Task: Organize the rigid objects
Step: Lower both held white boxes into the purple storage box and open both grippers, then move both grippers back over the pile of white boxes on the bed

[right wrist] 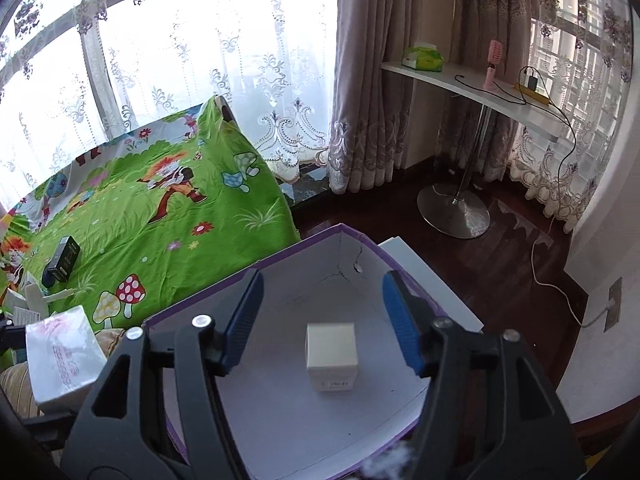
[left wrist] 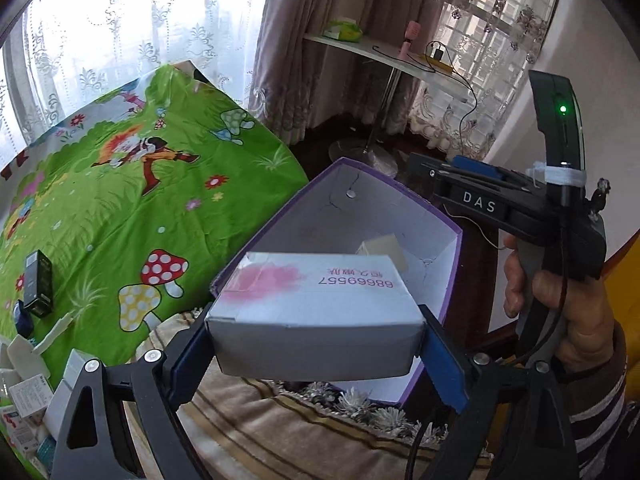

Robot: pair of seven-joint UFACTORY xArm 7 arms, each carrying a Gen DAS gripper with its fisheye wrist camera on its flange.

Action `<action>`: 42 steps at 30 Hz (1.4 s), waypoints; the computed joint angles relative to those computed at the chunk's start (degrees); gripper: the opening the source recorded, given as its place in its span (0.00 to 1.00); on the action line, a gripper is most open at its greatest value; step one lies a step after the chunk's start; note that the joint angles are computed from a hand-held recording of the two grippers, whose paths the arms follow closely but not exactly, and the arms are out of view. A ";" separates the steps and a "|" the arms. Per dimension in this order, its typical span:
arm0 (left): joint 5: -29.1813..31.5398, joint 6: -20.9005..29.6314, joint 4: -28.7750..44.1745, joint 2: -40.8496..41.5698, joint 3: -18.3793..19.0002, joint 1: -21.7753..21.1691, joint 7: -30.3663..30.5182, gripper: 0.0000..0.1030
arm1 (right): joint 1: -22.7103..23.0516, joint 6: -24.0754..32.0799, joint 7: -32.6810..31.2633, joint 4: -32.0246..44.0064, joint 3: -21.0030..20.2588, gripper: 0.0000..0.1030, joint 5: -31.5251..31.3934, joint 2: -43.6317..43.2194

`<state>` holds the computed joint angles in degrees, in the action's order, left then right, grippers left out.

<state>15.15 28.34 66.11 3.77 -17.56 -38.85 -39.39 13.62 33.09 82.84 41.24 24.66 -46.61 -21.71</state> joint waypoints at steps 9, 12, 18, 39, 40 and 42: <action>-2.08 -3.47 -3.97 -3.52 0.53 1.80 -3.12 0.93 | -1.01 -3.61 1.92 -1.95 0.31 0.79 -5.04 -2.40; -1.11 -5.11 -6.95 -6.37 0.44 3.25 -6.05 0.93 | -0.99 -3.89 0.32 -1.34 0.58 0.79 -3.41 -2.43; -4.95 -8.68 -15.31 -14.31 0.44 5.45 -5.05 0.93 | -1.03 -3.79 -1.80 -0.22 1.53 0.79 -1.46 -2.49; -16.21 -0.30 -45.50 -52.36 1.50 12.39 -8.14 0.88 | 10.52 -8.59 -10.20 14.53 -0.97 0.79 -0.69 15.39; -16.42 0.26 -46.60 -54.21 1.89 12.54 -8.26 0.88 | 11.47 -8.31 -10.69 15.45 -1.38 0.79 -0.63 16.36; -16.79 1.46 -48.67 -57.56 2.74 12.90 -8.25 0.88 | 13.38 -8.27 -12.12 17.14 -2.35 0.79 0.06 18.27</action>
<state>-1.64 29.80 17.44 -53.79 -14.81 -25.95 -47.64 26.99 24.82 70.72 58.38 22.31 -46.54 -3.44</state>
